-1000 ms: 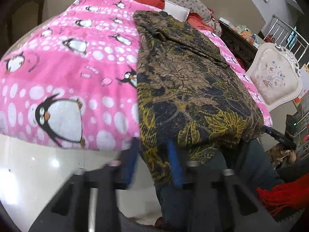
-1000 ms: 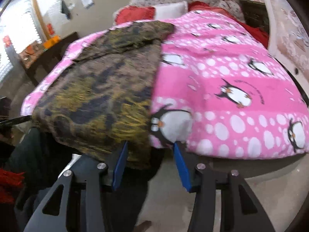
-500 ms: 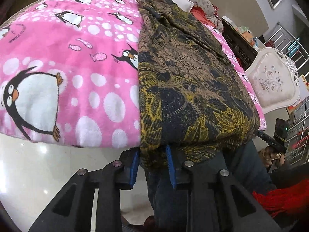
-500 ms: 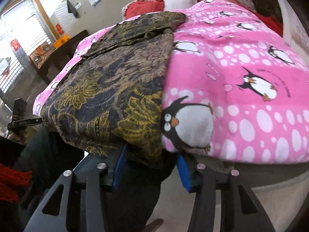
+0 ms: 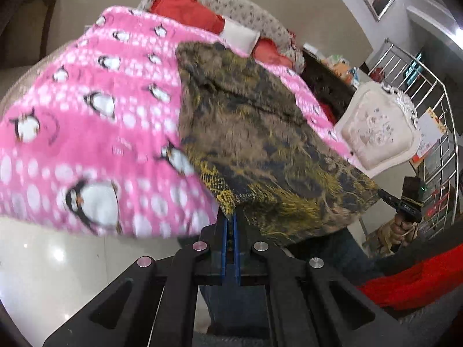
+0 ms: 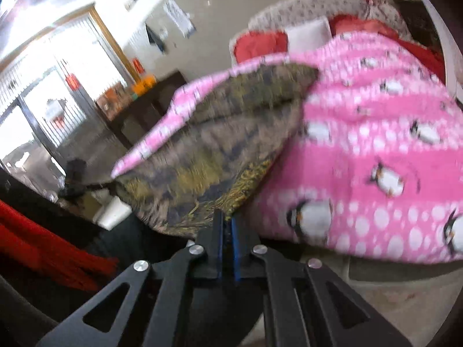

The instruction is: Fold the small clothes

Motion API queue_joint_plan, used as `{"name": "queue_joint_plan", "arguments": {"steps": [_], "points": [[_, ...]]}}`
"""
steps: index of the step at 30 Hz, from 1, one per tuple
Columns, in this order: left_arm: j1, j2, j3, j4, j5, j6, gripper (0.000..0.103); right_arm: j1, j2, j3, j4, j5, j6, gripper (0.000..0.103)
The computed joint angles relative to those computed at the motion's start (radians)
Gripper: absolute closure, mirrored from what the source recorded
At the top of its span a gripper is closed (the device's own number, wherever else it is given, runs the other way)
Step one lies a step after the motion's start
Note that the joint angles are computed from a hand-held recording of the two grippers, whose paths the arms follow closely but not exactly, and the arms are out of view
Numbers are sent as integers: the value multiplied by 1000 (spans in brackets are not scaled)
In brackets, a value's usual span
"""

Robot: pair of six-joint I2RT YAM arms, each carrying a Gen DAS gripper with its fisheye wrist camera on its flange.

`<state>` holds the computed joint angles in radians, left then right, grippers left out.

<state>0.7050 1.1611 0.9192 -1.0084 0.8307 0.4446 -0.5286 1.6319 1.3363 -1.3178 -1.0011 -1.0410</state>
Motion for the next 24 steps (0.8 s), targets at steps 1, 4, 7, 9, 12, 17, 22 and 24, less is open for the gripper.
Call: {"name": "queue_joint_plan", "arguments": {"steps": [1, 4, 7, 9, 12, 17, 22, 24], "points": [[-9, 16, 2, 34, -5, -30, 103, -5, 6, 18, -8, -32, 12, 98], [-49, 62, -18, 118, -28, -104, 103, 8, -2, 28, 43, -55, 76, 98], [-89, 90, -37, 155, -60, -146, 103, 33, -18, -4, 120, -30, 155, 98], [-78, 81, -49, 160, -57, -149, 103, 32, -14, -2, 131, -34, 168, 98], [-38, 76, -37, 185, 0, -191, 103, 30, -22, -3, 192, -41, 239, 98], [-85, 108, 48, 322, 7, -357, 103, 96, -20, 29, 432, -4, 502, 98], [-95, 74, 138, 397, 44, -475, 103, 152, -66, 82, 580, 10, 680, 98], [-65, 44, 181, 374, 93, -475, 103, 143, -110, 98, 591, -20, 693, 99]]}}
